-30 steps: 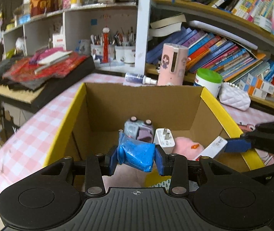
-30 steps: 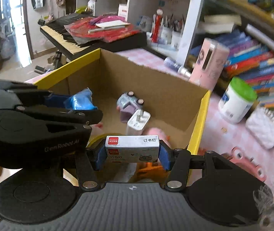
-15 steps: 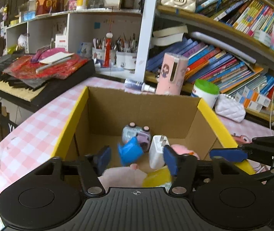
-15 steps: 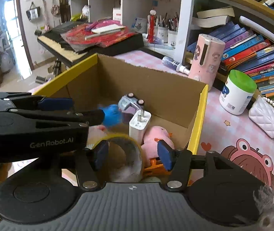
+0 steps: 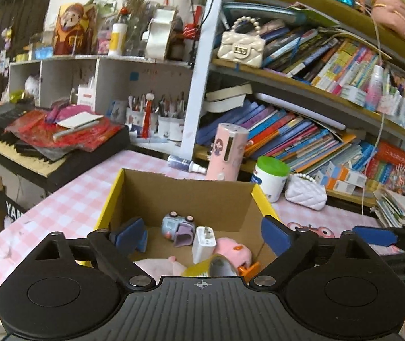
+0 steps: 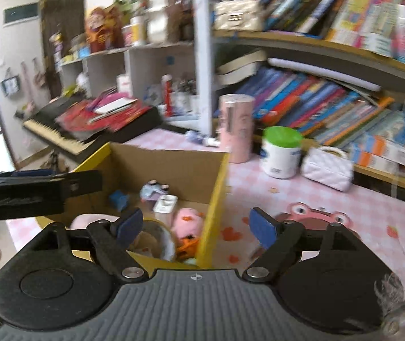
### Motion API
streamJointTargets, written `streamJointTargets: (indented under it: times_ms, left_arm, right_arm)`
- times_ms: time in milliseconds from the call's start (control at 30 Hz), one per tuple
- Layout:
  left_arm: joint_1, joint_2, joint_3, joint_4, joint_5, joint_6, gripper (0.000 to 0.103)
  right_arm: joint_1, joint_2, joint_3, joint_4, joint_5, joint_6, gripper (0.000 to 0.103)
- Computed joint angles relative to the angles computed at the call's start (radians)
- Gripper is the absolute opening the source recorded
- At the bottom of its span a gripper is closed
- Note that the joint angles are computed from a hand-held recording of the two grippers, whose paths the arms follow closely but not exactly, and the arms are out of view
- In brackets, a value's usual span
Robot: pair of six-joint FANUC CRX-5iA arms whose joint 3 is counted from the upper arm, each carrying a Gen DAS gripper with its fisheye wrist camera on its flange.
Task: Organize objects
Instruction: 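Open both tools to drop the clip and staples box into the box, then lift both open tools up and back from the yellow box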
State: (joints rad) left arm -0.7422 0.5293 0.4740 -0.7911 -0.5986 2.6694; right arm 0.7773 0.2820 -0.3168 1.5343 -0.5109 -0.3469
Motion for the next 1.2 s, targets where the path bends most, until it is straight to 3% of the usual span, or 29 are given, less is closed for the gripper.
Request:
streamJointTargets:
  times_ms: [133, 333, 567, 700, 900, 1067, 1200]
  left_arm:
    - [-0.032, -0.008, -0.006, -0.020, -0.041, 0.016, 0.096]
    - [-0.079, -0.004, -0.003, -0.030, -0.128, 0.007, 0.096]
    - [-0.132, 0.002, -0.004, -0.055, -0.222, 0.033, 0.097]
    - [-0.149, 0.013, 0.009, -0.057, -0.261, 0.022, 0.100]
    - [-0.161, 0.007, 0.000, -0.053, -0.253, 0.007, 0.101]
    - [-0.180, 0.020, 0.020, -0.060, -0.307, -0.004, 0.102]
    - [-0.170, 0.008, -0.003, -0.019, -0.275, -0.009, 0.102]
  right_arm:
    - [0.034, -0.036, -0.061, 0.002, -0.108, -0.074, 0.085]
    - [0.121, -0.067, -0.112, -0.140, -0.278, -0.083, 0.089]
    - [0.214, -0.071, -0.161, -0.190, -0.461, -0.163, 0.098]
    - [0.241, -0.070, -0.168, -0.223, -0.490, -0.144, 0.101]
    - [0.269, -0.068, -0.166, -0.260, -0.525, -0.142, 0.103]
    - [0.290, -0.072, -0.170, -0.295, -0.552, -0.150, 0.103]
    - [0.305, -0.076, -0.171, -0.329, -0.561, -0.150, 0.103]
